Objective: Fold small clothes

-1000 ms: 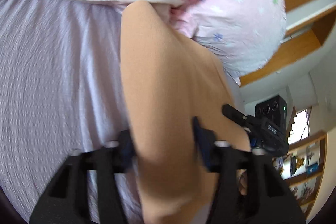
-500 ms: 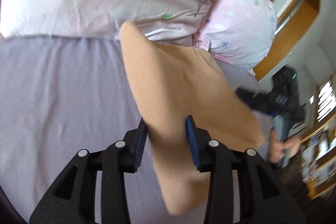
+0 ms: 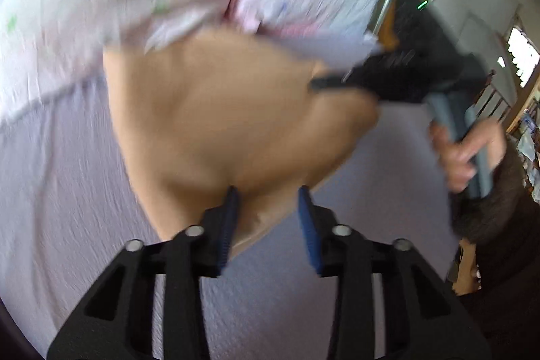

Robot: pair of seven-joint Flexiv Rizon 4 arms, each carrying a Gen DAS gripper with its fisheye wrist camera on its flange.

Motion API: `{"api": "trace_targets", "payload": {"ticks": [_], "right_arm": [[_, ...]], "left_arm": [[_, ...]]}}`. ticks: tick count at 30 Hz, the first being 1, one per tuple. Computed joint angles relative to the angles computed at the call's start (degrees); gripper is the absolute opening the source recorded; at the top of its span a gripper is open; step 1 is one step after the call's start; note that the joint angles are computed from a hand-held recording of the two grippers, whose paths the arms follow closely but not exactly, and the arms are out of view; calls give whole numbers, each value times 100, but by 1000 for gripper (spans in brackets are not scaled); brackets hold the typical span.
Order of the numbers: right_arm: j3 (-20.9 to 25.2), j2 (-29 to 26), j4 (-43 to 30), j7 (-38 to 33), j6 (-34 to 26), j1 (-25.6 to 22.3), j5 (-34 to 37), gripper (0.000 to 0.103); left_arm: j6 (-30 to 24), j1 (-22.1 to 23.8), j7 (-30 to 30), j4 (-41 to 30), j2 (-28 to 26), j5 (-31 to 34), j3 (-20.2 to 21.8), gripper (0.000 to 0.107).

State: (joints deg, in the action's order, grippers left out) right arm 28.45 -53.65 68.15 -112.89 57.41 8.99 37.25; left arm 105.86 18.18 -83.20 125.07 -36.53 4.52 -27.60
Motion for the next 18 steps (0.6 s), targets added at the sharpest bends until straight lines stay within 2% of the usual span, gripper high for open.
{"api": "trace_targets", "payload": {"ticks": [2, 4, 5, 6, 8, 10, 12, 15, 16, 17, 18], "right_arm": [[-5, 50, 75, -57, -63, -37, -20, 11], [-78, 266, 360, -133, 292, 18, -36, 19], [68, 420, 614, -334, 641, -86, 26, 32], [399, 521, 787, -865, 876, -347, 350, 45], [1167, 522, 943, -1926, 817, -1004, 938, 47], [1405, 522, 1003, -2417, 347, -1269, 1277, 47], [1104, 491, 949, -2011, 36, -986, 1161, 53], [303, 411, 849, -803, -47, -357, 749, 52], [214, 389, 781, -886, -192, -393, 1085, 52], [312, 411, 844, -895, -107, -483, 1070, 52], [289, 515, 957, -977, 25, -478, 1112, 55]], "left_arm": [[88, 163, 1, 83, -9, 94, -107, 32], [166, 476, -78, 216, 6, 202, -391, 33], [308, 691, -135, 307, -39, 317, -592, 35], [447, 998, -337, 397, -96, 629, -843, 39], [684, 1298, -344, 521, -234, 831, -1155, 43], [761, 1284, -479, 499, -243, 969, -1143, 48], [634, 1050, -599, 354, -222, 891, -948, 48], [348, 1004, -687, 267, -241, 780, -916, 48], [392, 1047, -702, 338, -220, 797, -946, 48], [433, 1079, -724, 371, -214, 813, -982, 48], [503, 1171, -774, 440, -206, 852, -1068, 54]]}}
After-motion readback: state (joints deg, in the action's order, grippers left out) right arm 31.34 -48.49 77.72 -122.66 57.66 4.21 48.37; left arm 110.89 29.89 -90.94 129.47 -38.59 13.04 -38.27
